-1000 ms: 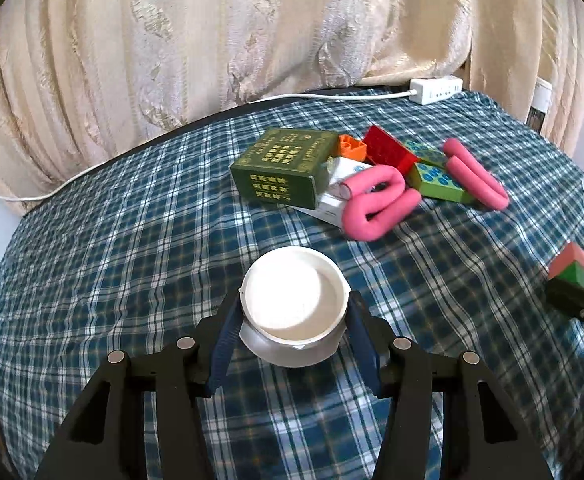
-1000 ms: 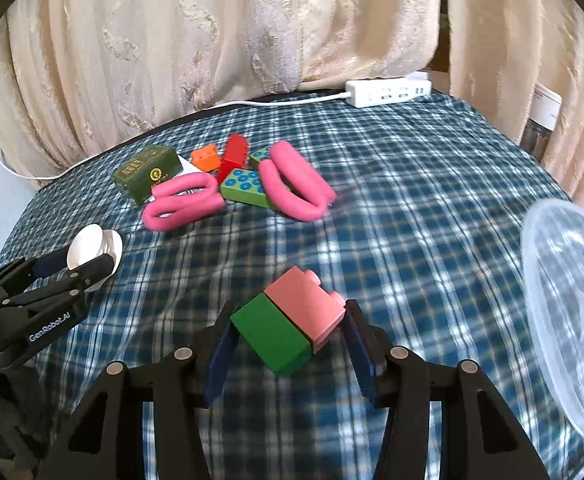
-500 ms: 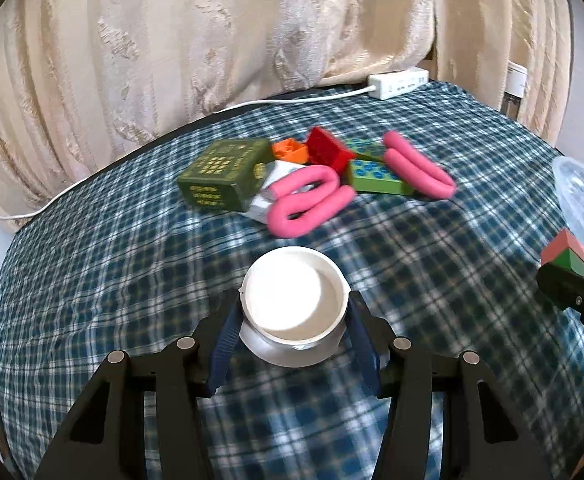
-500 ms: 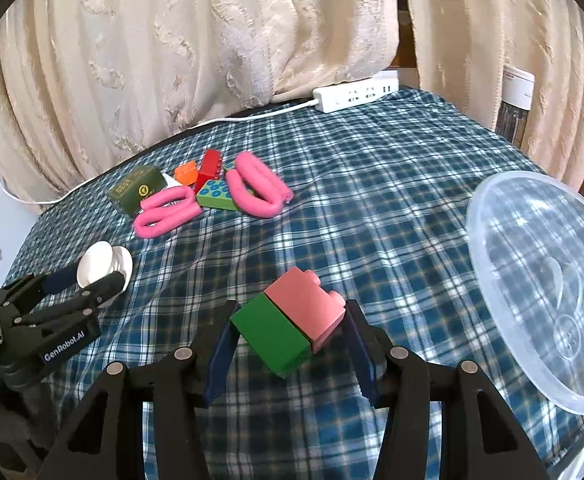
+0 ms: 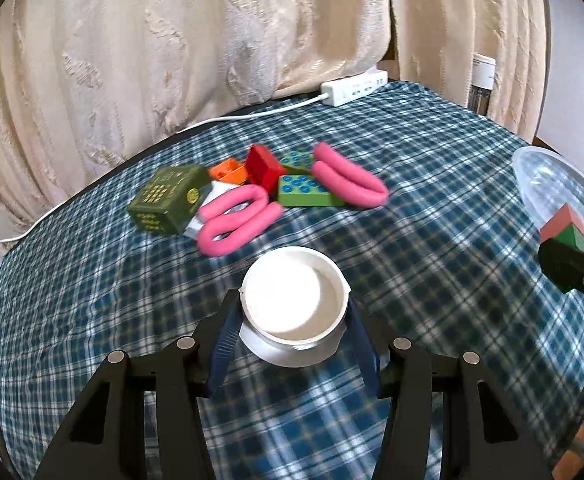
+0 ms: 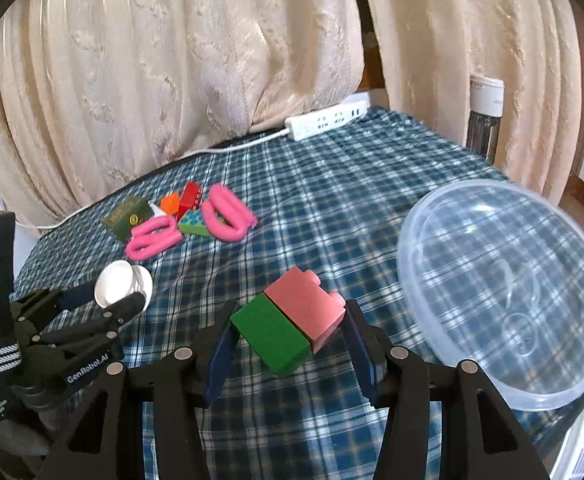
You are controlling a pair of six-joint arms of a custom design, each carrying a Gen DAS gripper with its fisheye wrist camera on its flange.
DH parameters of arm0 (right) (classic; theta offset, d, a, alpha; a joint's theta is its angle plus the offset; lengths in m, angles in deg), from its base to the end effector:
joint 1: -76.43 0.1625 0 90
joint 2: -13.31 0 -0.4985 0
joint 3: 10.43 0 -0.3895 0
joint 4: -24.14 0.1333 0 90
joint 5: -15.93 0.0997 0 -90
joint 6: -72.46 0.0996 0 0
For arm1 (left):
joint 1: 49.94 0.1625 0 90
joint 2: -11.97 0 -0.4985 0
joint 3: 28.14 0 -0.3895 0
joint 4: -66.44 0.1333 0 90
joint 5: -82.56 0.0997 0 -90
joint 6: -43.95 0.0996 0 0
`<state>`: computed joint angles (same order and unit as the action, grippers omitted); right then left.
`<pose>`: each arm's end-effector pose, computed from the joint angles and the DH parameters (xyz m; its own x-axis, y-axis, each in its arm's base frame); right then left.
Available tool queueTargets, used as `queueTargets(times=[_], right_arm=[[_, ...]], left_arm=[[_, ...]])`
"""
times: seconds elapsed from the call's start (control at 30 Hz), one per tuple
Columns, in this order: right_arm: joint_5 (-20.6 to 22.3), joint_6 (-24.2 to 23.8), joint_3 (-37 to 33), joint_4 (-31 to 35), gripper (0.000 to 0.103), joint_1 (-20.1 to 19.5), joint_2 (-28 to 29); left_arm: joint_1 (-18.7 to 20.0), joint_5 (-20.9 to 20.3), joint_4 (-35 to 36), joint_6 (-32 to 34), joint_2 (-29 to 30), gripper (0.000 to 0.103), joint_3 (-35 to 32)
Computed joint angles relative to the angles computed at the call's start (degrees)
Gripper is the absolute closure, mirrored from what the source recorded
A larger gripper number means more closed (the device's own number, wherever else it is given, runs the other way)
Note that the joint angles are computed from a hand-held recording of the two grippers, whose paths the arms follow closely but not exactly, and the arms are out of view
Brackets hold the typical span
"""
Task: Organize objects
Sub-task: 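Carry the cup with the left gripper while the right gripper carries the block stack toward the clear bowl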
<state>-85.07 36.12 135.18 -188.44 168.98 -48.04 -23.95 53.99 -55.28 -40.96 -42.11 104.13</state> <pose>0.1327 -0.4113 0.1975 -0.7735 -0.4044 0.4880 -0.6123 0.6755 -0.4108 -0.2685 -0.3765 0.0799 -0.5845 -0.2377 -0.7758 0.4163 0.7329 -0.5382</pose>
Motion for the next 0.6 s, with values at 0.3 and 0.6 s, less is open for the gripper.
queueTargets(times=[0.3,0.6], right_arm=[[2.3,0.0,0.3,-1.2,0.049,-3.3,-3.8],[3.8,0.5,-0.7,-1.8,0.049,-7.6,-7.5]], left_arm=[[0.4,0.6,-6.4,7.5,3.9,0.05,-3.0],[0.8,1.3,-12.7,16.2,8.3,0.05,-7.1]])
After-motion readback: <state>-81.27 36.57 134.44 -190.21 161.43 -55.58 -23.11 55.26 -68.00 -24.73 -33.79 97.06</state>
